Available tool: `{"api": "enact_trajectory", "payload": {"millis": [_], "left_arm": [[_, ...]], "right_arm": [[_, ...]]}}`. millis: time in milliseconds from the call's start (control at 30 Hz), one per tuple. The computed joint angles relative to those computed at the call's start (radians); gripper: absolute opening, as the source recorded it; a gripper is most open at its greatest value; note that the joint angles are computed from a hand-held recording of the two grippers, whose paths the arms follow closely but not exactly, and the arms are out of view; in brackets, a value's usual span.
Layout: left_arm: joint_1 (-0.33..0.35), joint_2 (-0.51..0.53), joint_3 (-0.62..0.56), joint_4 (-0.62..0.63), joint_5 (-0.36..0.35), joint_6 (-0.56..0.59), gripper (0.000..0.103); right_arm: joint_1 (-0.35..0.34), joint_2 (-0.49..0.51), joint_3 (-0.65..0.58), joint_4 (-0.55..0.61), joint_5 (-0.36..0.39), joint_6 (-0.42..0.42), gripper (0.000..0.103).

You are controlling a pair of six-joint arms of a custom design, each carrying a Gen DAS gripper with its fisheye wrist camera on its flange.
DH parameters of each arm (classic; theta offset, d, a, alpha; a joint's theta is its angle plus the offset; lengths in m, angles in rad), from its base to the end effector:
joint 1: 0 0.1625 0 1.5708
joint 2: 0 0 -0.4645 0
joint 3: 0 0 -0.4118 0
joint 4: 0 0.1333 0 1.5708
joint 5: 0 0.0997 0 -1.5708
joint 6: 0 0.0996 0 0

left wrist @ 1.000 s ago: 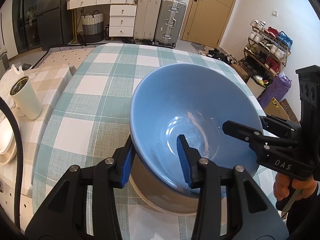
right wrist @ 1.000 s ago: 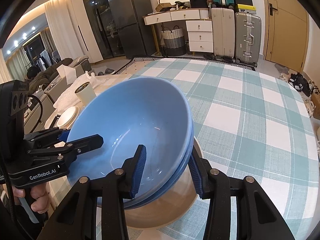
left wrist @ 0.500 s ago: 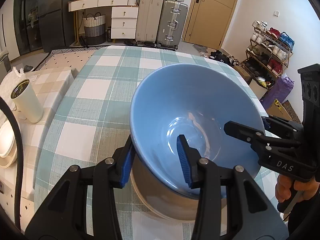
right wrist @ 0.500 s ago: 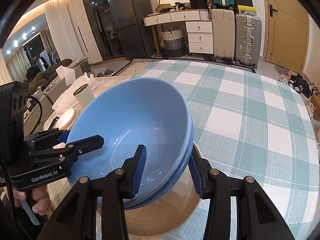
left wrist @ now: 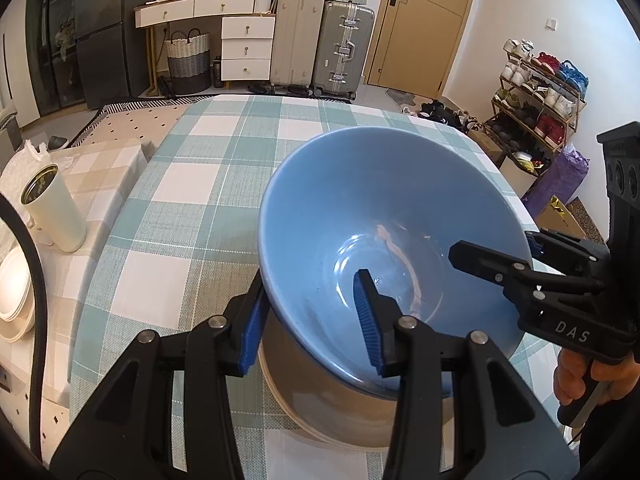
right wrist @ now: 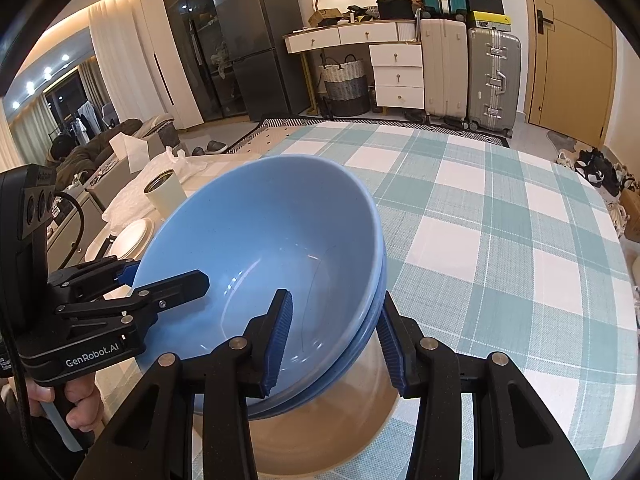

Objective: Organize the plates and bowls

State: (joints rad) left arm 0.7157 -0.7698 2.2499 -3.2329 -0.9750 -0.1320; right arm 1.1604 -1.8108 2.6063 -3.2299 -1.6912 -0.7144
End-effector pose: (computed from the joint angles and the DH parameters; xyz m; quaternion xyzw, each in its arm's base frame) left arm -0.2410 -0.4602 0.0126 0.3118 0.8999 -0.2150 0.2163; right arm -0.0155 -0.3398 0.3311 0.1124 -0.8999 0.3243 0.2690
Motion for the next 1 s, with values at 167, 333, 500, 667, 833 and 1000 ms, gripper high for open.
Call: {"api": "enact_trajectory", "payload": {"millis": [167, 333, 500, 667, 833, 1000], "left_arm": [[-0.007, 0.007, 0.002, -0.012, 0.007, 0.005, 0.038], [-0.005, 0.013, -0.001, -0.019, 0.004, 0.010, 0.038], [-0.001, 0.012, -0.002, -0.010, -0.004, 0.009, 0.049], [-0.002, 0.000, 0.014, -0.044, 0.011, 0.016, 0.065], [-0.010, -0.017, 0.040, -0.119, 0.030, 0.064, 0.079], [-0.023, -0.022, 0.079, -0.250, 0.040, 0.152, 0.101]], "right_arm": [[-0.003, 0.003, -0.004, -0.006, 0.000, -0.003, 0.043], [-0.006, 0.002, -0.002, -0.007, 0.006, -0.003, 0.043], [-0.005, -0.001, 0.000, -0.006, 0.005, -0.003, 0.045], [-0.010, -0.019, 0.008, -0.026, 0.005, -0.015, 0.054], [-0.055, -0.079, 0.019, -0.008, 0.062, -0.024, 0.084], [-0.101, -0.129, 0.055, -0.053, 0.121, -0.079, 0.097]]}}
